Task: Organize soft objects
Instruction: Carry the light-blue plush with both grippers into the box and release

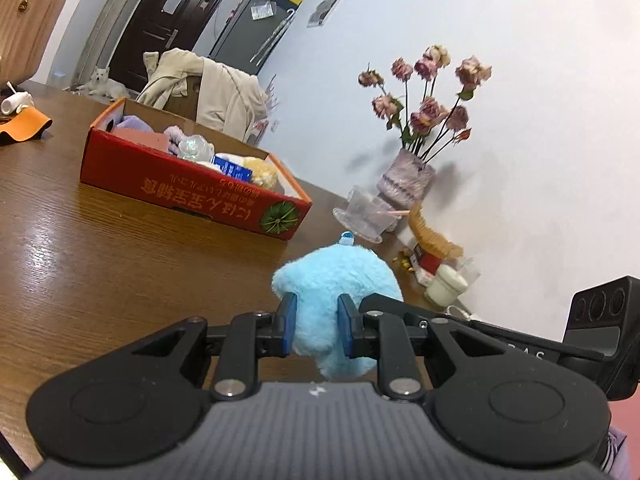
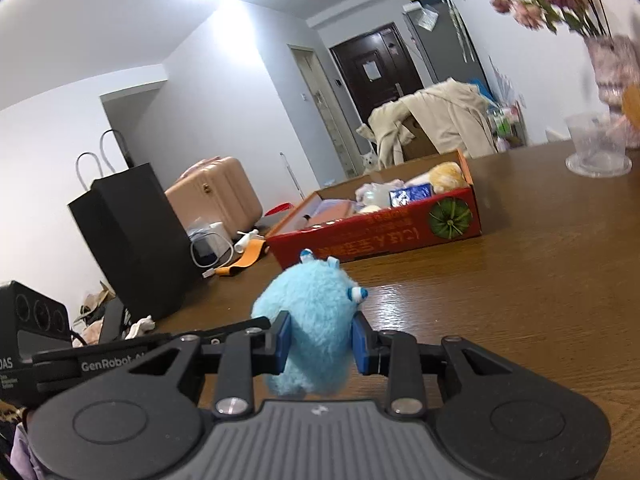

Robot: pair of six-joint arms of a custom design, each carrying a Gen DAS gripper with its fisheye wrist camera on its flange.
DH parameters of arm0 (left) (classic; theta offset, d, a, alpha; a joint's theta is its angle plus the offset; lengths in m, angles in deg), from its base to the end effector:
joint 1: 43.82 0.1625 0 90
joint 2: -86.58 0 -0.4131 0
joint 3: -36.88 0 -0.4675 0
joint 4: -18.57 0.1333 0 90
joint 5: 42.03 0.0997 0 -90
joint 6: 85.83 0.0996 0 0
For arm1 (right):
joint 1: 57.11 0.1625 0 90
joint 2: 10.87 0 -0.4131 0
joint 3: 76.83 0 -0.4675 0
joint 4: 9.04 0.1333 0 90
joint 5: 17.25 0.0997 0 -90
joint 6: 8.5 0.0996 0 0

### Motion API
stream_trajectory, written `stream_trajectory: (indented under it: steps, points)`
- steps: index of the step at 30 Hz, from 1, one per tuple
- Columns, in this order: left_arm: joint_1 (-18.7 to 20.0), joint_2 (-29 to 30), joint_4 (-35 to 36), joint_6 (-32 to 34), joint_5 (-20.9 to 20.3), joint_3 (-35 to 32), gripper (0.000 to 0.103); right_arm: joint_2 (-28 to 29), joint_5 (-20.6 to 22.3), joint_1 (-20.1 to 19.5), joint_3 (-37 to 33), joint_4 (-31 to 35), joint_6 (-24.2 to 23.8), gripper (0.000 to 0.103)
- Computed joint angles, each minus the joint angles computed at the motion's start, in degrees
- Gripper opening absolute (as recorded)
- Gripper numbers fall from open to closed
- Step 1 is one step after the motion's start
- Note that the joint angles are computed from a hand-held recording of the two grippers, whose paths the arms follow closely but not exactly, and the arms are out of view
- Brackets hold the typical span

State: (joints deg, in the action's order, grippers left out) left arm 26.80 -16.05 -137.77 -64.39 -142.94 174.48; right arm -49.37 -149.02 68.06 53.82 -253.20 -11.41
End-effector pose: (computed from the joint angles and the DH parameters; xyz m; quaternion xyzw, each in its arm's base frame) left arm -0.0343 -0.4425 0.2661 -0.3583 -0.8893 0.2707 0.0867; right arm 0.2956 -0.3032 0.0057 0.0877 -0.8169 0.5472 0.1598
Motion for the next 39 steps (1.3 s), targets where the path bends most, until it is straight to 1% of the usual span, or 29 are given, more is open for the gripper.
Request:
stream_trajectory:
  steps: [2,4,7,11,16,20,22,23,26,29,31,33,34,35,37,39]
  points:
    - [-0.1,-0.4,-1.2,-0.1,-0.4,0.5,0.022,-0.3,-0.1,0.4,-0.2,0.1,-0.4,0.03]
    - [-0.2,0.6,-1.9,-0.1,-0.3,0.1,0.022,-0.7,0.3,0.0,-0.2,0.4,-0.4,0.03]
    - [-0.5,3.9,-2.1,-0.1,0.7,-2.0,0.022,-1.0,0.8,-1.7,-0.8,1.3,-0.3,0.03]
    - [-1.9,9.9,-1.7,0.3,2.1,-6.8,0.022,-3.4,3.4,-5.1,-1.2,2.6,-1.8,0.03]
    - [-4.2,21.9,-2.6,0.4,3.8,-17.2,0.022,-8.9,8.2,-11.1,-3.7,7.5,-7.7,0.031]
    - [-5.0,31.4,-3.3,0.0,5.3,-25.7,0.022,-12.8,13.2,-17.0,-7.2,14.3,-8.6,0.031]
    - [-4.9,36.1,-2.0,-0.7,6.0,-30.4,0.022,-13.3,14.0,-19.1,-9.4,17.3,-8.6,0.031]
    - [-4.9,37.9,-1.7,-0.6,6.6,-32.3,0.022,-13.0,14.2,-20.0,-10.7,18.1,-9.6,0.032]
    - [-4.8,43.1,-0.6,0.1,9.6,-37.0,0.022,-12.2,15.2,-23.0,-14.0,22.2,-10.2,0.033]
    - [-4.4,46.5,0.9,1.3,11.4,-39.9,0.022,-11.5,15.3,-24.8,-15.5,25.6,-11.2,0.038]
    - [-4.1,47.7,1.8,2.9,12.3,-40.8,0.022,-11.0,15.1,-25.3,-16.3,26.5,-12.4,0.04]
    - [-4.0,48.4,1.7,3.1,13.4,-41.2,0.022,-10.6,14.6,-25.6,-17.3,28.0,-13.1,0.04]
    - [-3.9,48.7,2.1,2.6,13.6,-41.5,0.023,-10.0,12.9,-25.3,-18.0,28.0,-14.1,0.04]
    - [-3.8,49.0,2.1,2.6,14.0,-41.6,0.023,-9.2,10.6,-24.9,-18.9,27.7,-15.8,0.041]
    - [-3.9,49.2,0.4,3.8,14.7,-41.3,0.024,-6.6,6.1,-23.9,-21.0,24.4,-21.3,0.047]
    - [-4.0,48.9,-0.3,4.5,14.6,-40.9,0.026,-5.9,4.4,-23.2,-21.6,22.9,-23.4,0.05]
